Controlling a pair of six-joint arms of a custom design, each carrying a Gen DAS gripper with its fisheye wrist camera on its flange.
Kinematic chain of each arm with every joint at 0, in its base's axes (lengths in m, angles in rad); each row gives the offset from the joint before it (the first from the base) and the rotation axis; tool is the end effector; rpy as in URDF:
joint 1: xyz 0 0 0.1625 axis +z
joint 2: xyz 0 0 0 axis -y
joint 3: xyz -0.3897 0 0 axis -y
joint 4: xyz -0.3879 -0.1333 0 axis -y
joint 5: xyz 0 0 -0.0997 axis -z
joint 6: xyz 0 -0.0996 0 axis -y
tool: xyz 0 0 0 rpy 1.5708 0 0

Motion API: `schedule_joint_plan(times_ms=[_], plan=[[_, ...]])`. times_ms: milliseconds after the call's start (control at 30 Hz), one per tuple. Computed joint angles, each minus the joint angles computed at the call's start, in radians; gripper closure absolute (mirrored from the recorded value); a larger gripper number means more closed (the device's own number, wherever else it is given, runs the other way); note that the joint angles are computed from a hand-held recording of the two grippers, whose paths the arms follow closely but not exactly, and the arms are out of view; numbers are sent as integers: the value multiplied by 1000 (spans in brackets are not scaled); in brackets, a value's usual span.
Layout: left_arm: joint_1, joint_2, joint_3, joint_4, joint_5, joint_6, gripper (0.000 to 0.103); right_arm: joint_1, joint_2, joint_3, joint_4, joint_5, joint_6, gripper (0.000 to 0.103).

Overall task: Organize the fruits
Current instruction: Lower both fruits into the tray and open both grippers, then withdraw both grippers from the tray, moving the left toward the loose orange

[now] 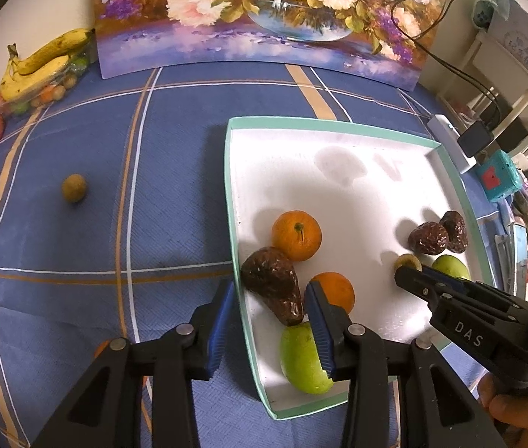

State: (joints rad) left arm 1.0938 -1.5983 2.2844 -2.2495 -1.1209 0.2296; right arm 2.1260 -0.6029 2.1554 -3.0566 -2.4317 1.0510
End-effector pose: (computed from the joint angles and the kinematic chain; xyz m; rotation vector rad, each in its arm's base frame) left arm -0.0214 -0.4262 0.2159 0.9341 2.5263 -0.0662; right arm 0.2722 -0.3292 -0.0758 -0.5526 -2.3331 0.7365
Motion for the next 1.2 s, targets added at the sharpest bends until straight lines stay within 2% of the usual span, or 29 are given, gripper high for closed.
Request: schedule_joint_plan(times_ms=[367, 700, 733, 800, 867, 1000, 1067, 1133, 1200], plan=[[1, -44, -17, 15, -32, -17, 60, 49, -23, -6, 34, -53, 24, 79], [28, -36, -49, 25, -6, -66, 59, 67, -30, -18, 57, -71, 27, 79], [30, -31, -52, 27, 3, -75, 57, 65, -31, -18, 60, -71, 29, 79], [34, -26, -54, 28, 23, -90, 43, 64, -32, -18, 70, -71, 38, 75], [38, -19, -59, 30, 45, -105, 43, 62, -34, -20, 90, -73, 51, 63], [48, -6, -69, 11, 94, -120, 29, 61, -35, -19, 102, -76, 64, 51], [59, -3, -67, -4, 113, -126, 26, 63, -33, -21, 97, -80, 60, 43], [71, -1, -70, -8, 119, -133, 25, 66, -33, -26, 111, -88, 62, 42], [79, 2, -71, -13, 125, -139, 19, 67, -33, -31, 124, -90, 64, 41]])
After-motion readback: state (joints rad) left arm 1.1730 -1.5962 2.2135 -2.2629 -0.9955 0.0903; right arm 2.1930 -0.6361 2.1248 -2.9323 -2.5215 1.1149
